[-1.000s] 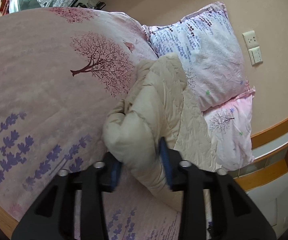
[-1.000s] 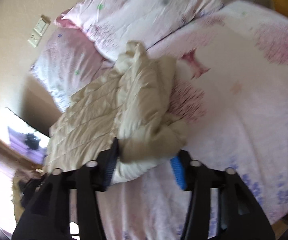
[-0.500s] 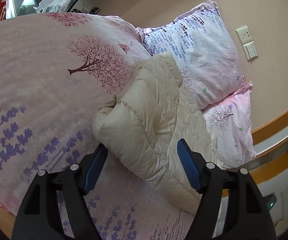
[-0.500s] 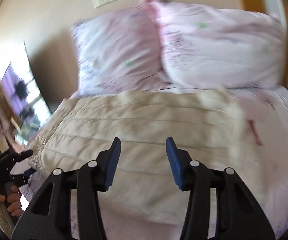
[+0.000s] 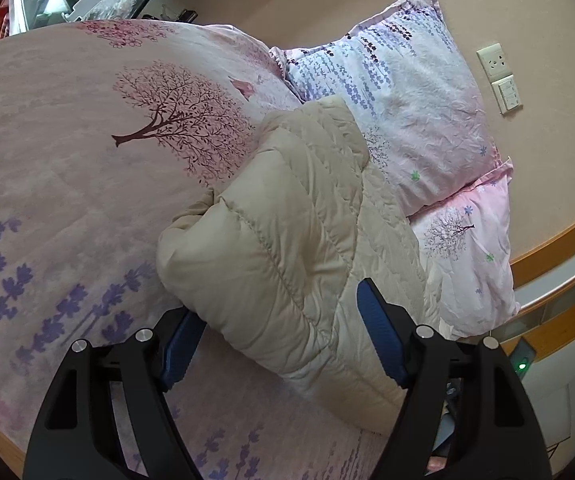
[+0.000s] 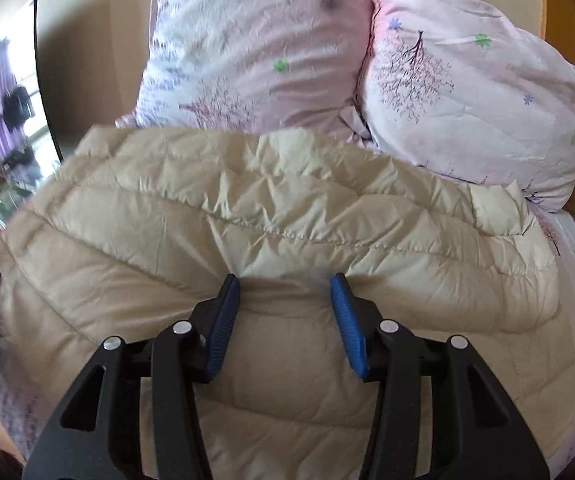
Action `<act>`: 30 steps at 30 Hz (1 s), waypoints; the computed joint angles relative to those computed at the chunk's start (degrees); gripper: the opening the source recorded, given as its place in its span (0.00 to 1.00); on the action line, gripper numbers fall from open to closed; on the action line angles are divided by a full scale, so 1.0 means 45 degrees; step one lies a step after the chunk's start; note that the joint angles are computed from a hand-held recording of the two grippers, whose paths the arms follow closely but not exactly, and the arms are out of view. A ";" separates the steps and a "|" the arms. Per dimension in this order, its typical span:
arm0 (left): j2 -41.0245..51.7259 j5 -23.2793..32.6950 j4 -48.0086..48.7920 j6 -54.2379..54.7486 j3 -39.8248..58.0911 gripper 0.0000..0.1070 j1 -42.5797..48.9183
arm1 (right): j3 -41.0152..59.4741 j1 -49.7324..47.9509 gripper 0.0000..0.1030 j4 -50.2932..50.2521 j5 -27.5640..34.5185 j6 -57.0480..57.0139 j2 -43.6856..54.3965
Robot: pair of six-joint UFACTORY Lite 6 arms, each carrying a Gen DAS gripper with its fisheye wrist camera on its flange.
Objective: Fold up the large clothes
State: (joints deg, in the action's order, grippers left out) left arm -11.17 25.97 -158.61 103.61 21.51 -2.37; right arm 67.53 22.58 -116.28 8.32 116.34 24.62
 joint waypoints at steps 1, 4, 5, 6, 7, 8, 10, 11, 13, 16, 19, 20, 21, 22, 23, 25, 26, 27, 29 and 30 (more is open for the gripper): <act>0.0097 -0.0031 -0.0174 0.0126 0.0087 0.70 -0.0049 | 0.0139 0.0092 0.48 0.0439 0.0159 -0.0491 0.0229; 0.0394 -0.0144 -0.1011 0.0718 0.0354 0.69 -0.0202 | 0.0296 0.0409 0.48 0.1298 0.0747 -0.1520 0.0683; 0.0493 -0.0133 -0.1164 0.0799 0.0434 0.69 -0.0208 | 0.0372 0.0493 0.48 0.1416 0.0890 -0.1676 0.0849; 0.0604 -0.0093 -0.1327 0.0875 0.0514 0.69 -0.0209 | 0.0395 0.0546 0.48 0.1518 0.0973 -0.1803 0.0912; 0.0747 -0.0027 -0.1626 0.1035 0.0577 0.69 -0.0217 | 0.0410 0.0583 0.48 0.1512 0.1046 -0.1814 0.0973; 0.0900 0.0002 -0.1771 0.1106 0.0694 0.66 -0.0222 | 0.0419 0.0635 0.48 0.1531 0.1148 -0.1837 0.1047; 0.1391 0.0130 -0.1558 0.0879 0.1031 0.58 -0.0095 | 0.0389 0.0697 0.48 0.1499 0.1272 -0.1797 0.1075; 0.1567 0.0180 -0.1219 0.0589 0.1179 0.52 -0.0009 | 0.0362 0.0717 0.48 0.1508 0.1310 -0.1797 0.1066; 0.1676 0.0286 -0.0758 0.0258 0.1384 0.44 0.0046 | 0.0405 0.0678 0.48 0.1655 0.1255 -0.1958 0.1073; 0.0852 -0.0015 -0.1973 0.1902 0.1462 0.35 -0.0460 | 0.0524 0.0530 0.49 0.1781 0.0975 -0.2049 0.1125; 0.0089 -0.0081 -0.2418 0.2730 0.1582 0.32 -0.0861 | 0.0639 0.0439 0.49 0.1905 0.0760 -0.2039 0.1210; -0.0098 -0.0119 -0.2526 0.3002 0.1759 0.32 -0.1049 | 0.0701 0.0418 0.49 0.1969 0.0720 -0.2073 0.1257; -0.0223 -0.0117 -0.2580 0.3218 0.1898 0.32 -0.1214 | 0.0748 0.0421 0.49 0.2146 0.0705 -0.2226 0.1285; -0.0249 -0.0152 -0.2702 0.3449 0.2089 0.32 -0.1393 | 0.0809 0.0432 0.49 0.2397 0.0696 -0.2448 0.1322; -0.0245 -0.0149 -0.2684 0.3603 0.2321 0.32 -0.1562 | 0.0888 0.0407 0.49 0.2666 0.0648 -0.2721 0.1361; -0.0189 -0.0072 -0.2861 0.4109 0.2787 0.32 -0.2052 | 0.1028 0.0416 0.49 0.3166 0.0612 -0.3187 0.1447; -0.0083 -0.0001 -0.2902 0.4305 0.3031 0.32 -0.2284 | 0.1048 0.0414 0.49 0.3207 0.0608 -0.3229 0.1467; 0.0052 0.0096 -0.2813 0.4466 0.3341 0.32 -0.2576 | 0.1073 0.0402 0.49 0.3288 0.0575 -0.3300 0.1487; 0.0311 0.0187 -0.2807 0.4781 0.3851 0.32 -0.3054 | 0.1078 0.0360 0.49 0.3271 0.0455 -0.3269 0.1482; 0.0382 0.0143 -0.3109 0.5207 0.4058 0.32 -0.3343 | 0.1068 0.0282 0.49 0.3128 0.0297 -0.3195 0.1454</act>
State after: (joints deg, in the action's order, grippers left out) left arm -9.45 26.62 -172.60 127.04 39.77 -17.41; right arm 72.33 23.85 -102.20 9.65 101.96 31.16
